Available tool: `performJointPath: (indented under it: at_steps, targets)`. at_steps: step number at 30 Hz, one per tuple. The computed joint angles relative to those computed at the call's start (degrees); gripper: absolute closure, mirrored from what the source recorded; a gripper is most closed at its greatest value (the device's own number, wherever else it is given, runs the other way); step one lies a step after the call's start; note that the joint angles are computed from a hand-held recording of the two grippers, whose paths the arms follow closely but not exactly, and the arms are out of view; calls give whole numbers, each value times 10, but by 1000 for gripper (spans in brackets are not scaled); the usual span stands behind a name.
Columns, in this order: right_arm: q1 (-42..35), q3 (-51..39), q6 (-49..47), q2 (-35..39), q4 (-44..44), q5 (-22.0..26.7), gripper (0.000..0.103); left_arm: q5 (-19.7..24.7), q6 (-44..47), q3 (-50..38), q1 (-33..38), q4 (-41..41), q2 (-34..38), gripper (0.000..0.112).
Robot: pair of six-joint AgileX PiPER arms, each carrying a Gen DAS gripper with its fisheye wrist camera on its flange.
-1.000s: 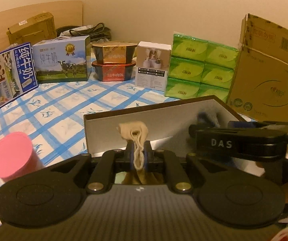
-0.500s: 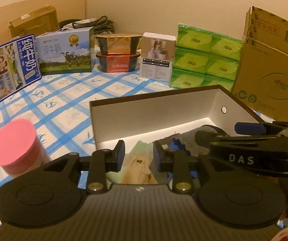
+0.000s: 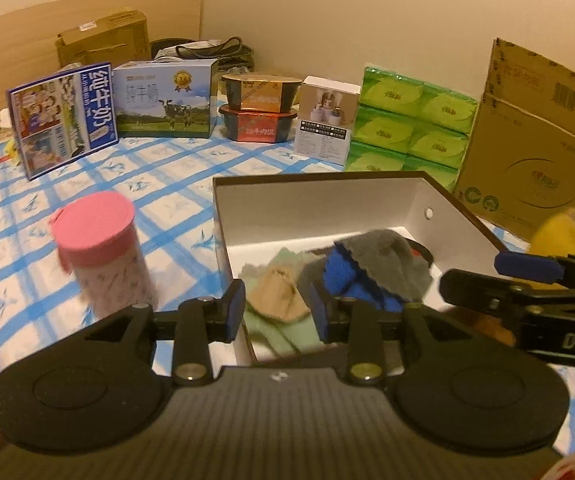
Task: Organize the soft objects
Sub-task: 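Release the stocking and towel into the box and withdraw both tools, then grasp the white pad strip on the sheet with the left tool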
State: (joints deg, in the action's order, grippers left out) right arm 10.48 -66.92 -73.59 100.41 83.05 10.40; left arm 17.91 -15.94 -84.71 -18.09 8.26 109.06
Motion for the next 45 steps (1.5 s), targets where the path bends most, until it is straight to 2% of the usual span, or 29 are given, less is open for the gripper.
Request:
performJointPath:
  at_steps: [4,9,13,17,22,28,38,45]
  targets:
    - [-34,96,-105,-82,81,44,24,-17,-119,95,-28,96,-77,80]
    - [-100,185,-105,-165,62,112,24,-13,-318,195,-75,249,-167,80]
    - [-160,244,-80,-222,14,158,24,31,-505,252,-131,394,-221,79]
    - [-227,295,-79,-261,-25,203,24,87,-623,298,-192,468,-261,79]
    - [-297,346,-85,-275,-61,247,24,115,-690,339,-248,489,-280,76]
    - [-315,383,-125,-273,-61,260,24,115,-750,373,-292,504,-271,75]
    - [-282,416,-195,-236,-21,219,24,97,-794,410,-320,537,-234,71]
    - [-266,430,-240,-202,14,207,24,44,-816,431,-321,564,-203,69]
